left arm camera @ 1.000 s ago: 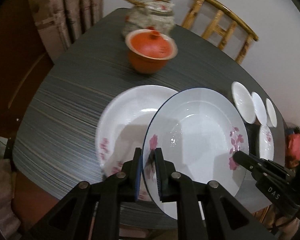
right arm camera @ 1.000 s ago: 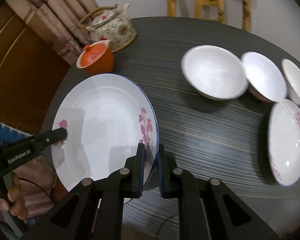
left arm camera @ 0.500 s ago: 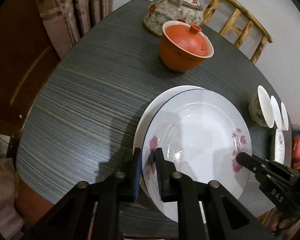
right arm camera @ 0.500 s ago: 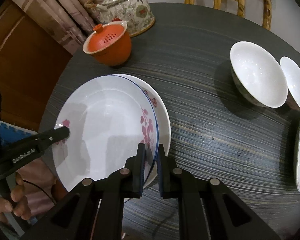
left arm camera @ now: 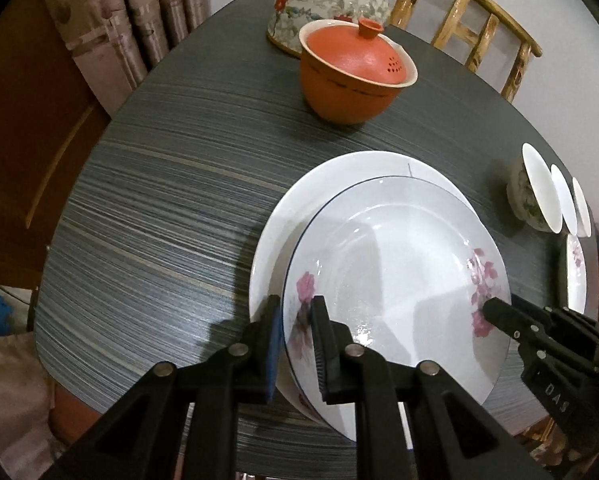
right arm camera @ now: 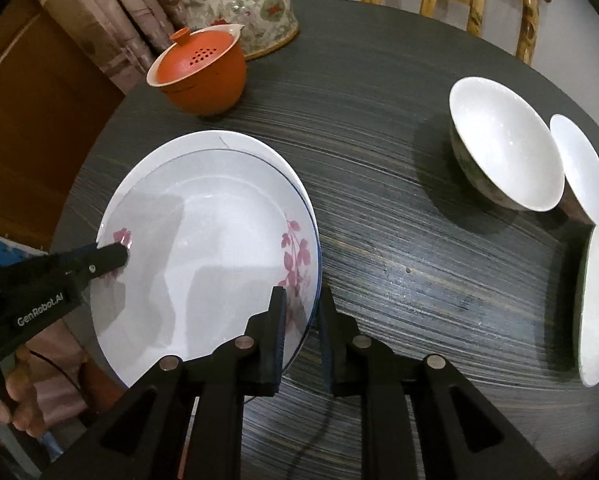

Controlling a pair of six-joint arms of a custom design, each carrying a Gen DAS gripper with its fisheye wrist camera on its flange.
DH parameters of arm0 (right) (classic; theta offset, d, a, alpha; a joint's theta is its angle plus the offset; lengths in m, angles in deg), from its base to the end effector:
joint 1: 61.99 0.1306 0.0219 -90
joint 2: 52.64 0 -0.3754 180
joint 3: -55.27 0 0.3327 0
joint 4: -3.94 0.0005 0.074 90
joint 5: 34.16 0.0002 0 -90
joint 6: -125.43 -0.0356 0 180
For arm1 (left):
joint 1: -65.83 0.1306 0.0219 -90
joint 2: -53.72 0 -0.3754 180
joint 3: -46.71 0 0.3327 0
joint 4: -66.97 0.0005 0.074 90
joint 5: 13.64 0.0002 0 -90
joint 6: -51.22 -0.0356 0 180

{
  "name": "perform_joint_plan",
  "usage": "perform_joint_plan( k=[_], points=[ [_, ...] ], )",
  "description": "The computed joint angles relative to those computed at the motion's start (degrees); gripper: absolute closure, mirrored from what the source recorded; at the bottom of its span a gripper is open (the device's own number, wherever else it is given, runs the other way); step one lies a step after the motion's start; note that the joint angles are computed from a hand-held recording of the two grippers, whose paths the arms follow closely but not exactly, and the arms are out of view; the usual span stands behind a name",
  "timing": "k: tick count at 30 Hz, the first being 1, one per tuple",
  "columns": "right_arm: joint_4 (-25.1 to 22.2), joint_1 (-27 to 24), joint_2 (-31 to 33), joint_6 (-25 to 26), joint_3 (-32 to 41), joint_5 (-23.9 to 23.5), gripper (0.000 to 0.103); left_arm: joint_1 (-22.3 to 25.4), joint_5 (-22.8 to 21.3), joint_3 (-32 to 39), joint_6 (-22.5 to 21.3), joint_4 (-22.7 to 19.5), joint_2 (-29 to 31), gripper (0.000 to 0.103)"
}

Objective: Organize plates and bowls
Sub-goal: 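Lift the rose-print plate with both grippers and lower it onto the plum-blossom plate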

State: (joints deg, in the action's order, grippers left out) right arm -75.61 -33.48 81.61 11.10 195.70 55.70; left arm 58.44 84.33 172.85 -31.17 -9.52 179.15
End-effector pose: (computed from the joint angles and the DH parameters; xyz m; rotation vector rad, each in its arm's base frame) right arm 0.5677 0.3079 0.3302 -0.1054 2.8747 0.1902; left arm 0.5932 -0.0824 0.3347 0.0197 2.9036 -0.2478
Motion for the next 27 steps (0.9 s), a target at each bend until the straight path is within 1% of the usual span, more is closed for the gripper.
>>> perform_joint_plan(
  k=[4,7,12,14,19,22,27],
  points=[
    [0.0,0.2,0.2,0.3,0.4,0.3,0.083,0.2,0.5,0.7,0.6,-0.4,0.4,0.088],
    [1.1,0.1,-0.3,0.2,-0.7,-0.4,0.078,0.0,0.0,0.8,1.0,0.1,0.6,0.088],
    [1.6,0.1,-0.6,0.4,-1.1,-1.1,0.076,-0.6,-2.7,-1.1,-0.4,2.4,-0.8,0.088],
    [1.9,0.1,-1.0,0.4,-1.6,-1.1,0.075,-0.8,-3.7,-1.1,-1.1,2.4,-1.0,0.088],
    [2.6,0.0,-1.6,0.7,-2.7,-1.7,0.073,-0.9,-4.3,-0.6,-1.3,2.0,-1.0,0.088],
    [3.0,0.1,-2.1,0.7,-3.5,-1.8,0.073,-1.5,-5.9,0.4,-2.8,1.0,-0.5,0.088],
    [3.8,-0.1,-2.9,0.5,-5.0,-2.0,0.071,-2.8,-10.1,0.9,-5.9,0.9,-0.3,0.084]
  ],
)
